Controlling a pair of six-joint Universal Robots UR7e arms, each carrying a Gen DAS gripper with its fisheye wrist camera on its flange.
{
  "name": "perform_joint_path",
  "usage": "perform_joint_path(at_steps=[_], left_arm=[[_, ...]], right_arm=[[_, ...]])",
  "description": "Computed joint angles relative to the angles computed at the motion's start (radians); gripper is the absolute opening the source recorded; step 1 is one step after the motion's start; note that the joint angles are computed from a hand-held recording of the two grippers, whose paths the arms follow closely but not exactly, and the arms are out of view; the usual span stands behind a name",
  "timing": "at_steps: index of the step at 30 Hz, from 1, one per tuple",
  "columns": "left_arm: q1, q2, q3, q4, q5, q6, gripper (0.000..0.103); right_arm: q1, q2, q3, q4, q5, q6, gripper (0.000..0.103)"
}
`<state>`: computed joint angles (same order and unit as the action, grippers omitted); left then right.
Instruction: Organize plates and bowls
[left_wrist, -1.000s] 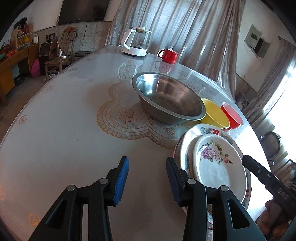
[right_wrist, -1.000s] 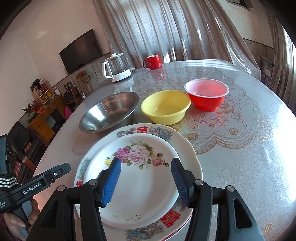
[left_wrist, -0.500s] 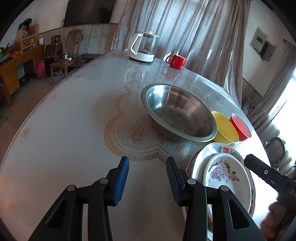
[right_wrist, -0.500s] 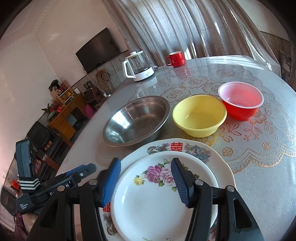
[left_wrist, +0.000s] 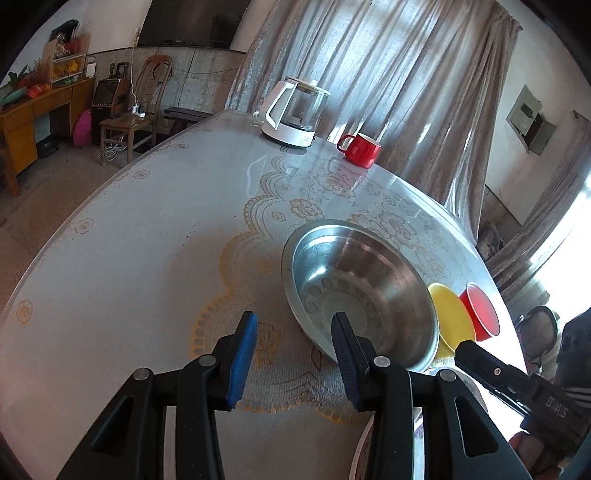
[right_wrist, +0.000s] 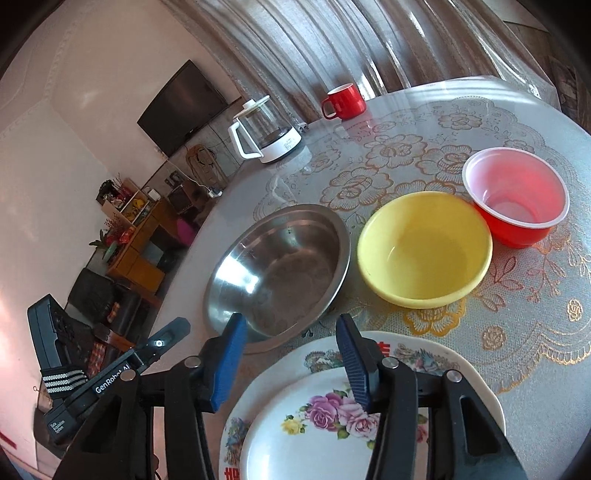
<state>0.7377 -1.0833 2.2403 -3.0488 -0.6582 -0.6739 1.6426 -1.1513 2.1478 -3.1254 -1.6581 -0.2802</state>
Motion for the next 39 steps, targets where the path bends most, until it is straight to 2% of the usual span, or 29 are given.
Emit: perform_joint_path(at_steps=[3, 9, 11, 13, 16, 24, 28, 33, 39], left_arm=[[0.039, 0.023, -0.041, 0.005, -0.017, 0.019, 0.035], [0.107, 0.068, -0.107, -0.031, -0.107, 0.085, 0.035], [0.124, 0.081, -0.127, -0.025, -0.141, 0.107, 0.026], [0.112, 0.092, -0.132, -0.008, -0.105, 0.115, 0.021], [0.107, 0.084, -0.106, -0.031, -0.111, 0.120, 0.018], [0.071, 0.019, -0.012, -0.032, -0.070, 0.040, 0.019], [0.034, -0.037, 0.055, -0.012, -0.028, -0.034, 0.019], [-0.024, -0.120, 0.134, 0.080, 0.044, -0.140, 0.020], [-0.087, -0.229, 0.222, 0.202, 0.078, -0.283, 0.021]], right_arm=[[0.008, 0.043, -0.042, 0.018, -0.037, 0.016, 0.042], [0.018, 0.107, -0.105, 0.042, -0.120, 0.051, 0.032], [0.022, 0.125, -0.122, 0.043, -0.143, 0.048, 0.026], [0.028, 0.142, -0.135, 0.040, -0.169, 0.034, 0.020], [0.034, 0.150, -0.134, 0.014, -0.192, 0.007, 0.020], [0.050, 0.154, -0.123, 0.017, -0.193, -0.023, 0.020], [0.067, 0.153, -0.106, 0.018, -0.182, -0.035, 0.020], [0.102, 0.160, -0.077, 0.002, -0.184, -0.065, 0.020], [0.129, 0.158, -0.035, -0.004, -0.175, -0.071, 0.021]])
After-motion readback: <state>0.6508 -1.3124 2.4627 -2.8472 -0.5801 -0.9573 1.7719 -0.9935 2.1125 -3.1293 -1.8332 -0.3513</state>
